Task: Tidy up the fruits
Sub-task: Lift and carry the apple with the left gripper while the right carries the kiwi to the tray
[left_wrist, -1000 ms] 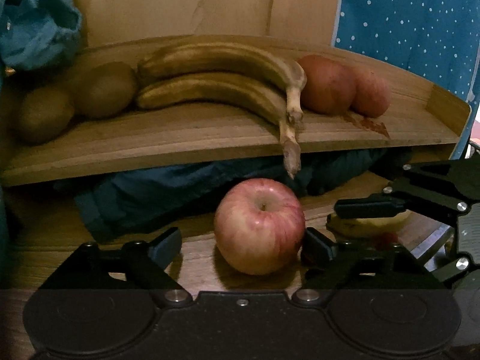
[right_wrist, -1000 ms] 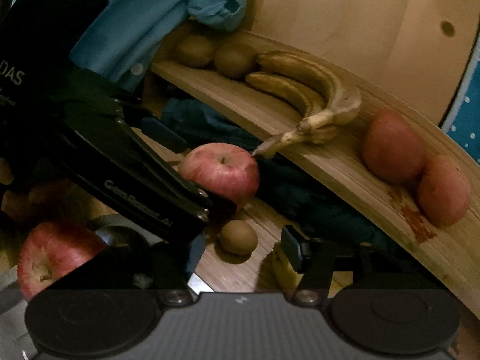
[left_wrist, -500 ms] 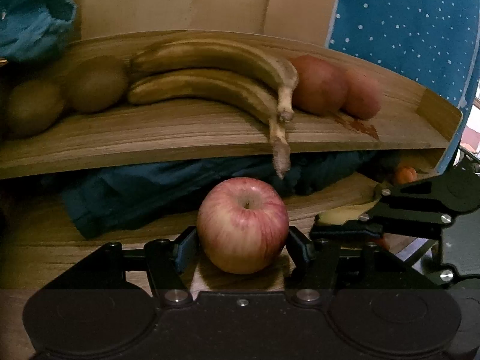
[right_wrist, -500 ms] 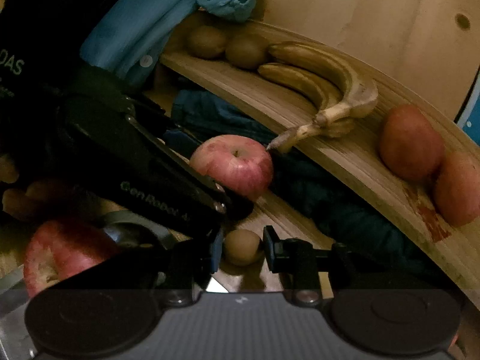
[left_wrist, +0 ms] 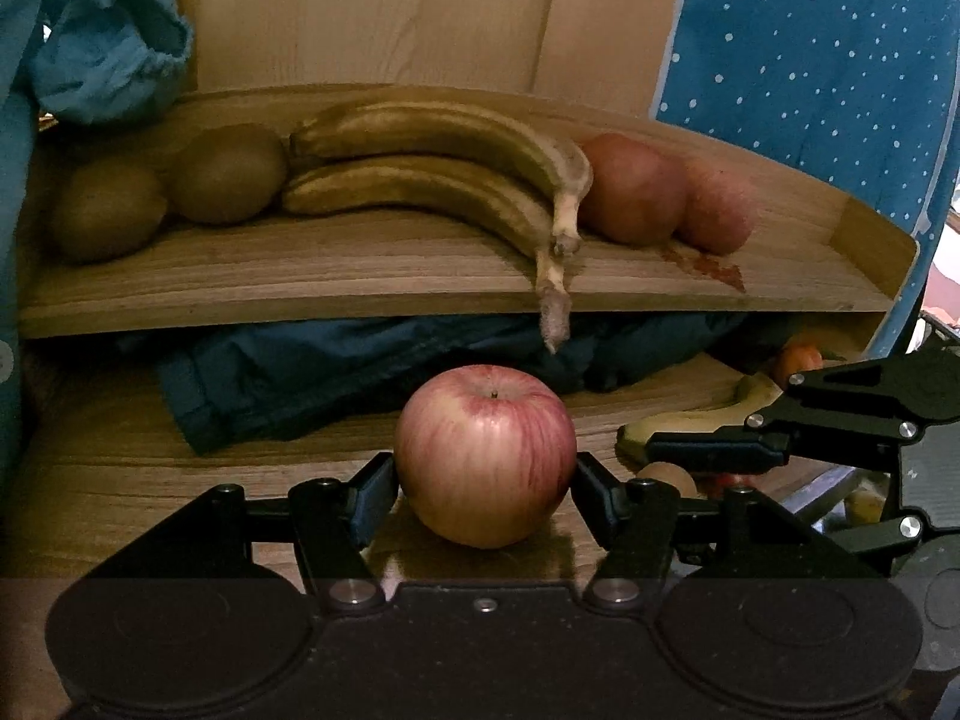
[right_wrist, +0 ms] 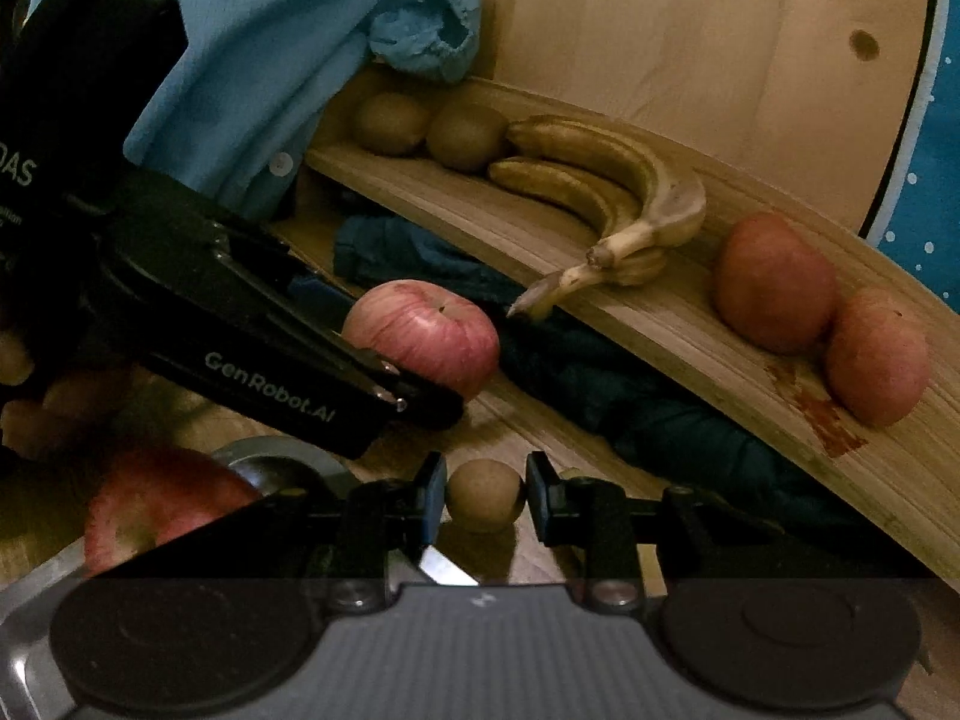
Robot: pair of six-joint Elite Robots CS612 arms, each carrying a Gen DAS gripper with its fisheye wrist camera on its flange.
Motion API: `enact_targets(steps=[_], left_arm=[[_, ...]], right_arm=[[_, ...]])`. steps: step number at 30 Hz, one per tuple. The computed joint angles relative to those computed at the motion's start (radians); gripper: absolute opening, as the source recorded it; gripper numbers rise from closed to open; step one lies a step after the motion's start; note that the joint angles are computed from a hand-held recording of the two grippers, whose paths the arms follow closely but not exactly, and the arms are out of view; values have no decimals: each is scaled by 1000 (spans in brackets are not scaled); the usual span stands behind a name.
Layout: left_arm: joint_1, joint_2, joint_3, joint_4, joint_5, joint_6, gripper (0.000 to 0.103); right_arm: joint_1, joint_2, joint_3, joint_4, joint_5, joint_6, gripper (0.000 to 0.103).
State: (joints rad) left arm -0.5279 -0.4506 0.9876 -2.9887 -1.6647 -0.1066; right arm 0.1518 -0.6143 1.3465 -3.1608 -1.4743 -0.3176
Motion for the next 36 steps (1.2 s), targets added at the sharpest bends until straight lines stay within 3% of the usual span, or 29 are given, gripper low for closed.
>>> enact_targets(steps=[19,36], left_arm=[[-28,-80,151,-156,-23,32,64],[-69,-124,253,-176,-59,62,65]], right_arm=[[-1,-75,141,-154,-66,75,32],[-7,-143,305,-237,-131,153,32]])
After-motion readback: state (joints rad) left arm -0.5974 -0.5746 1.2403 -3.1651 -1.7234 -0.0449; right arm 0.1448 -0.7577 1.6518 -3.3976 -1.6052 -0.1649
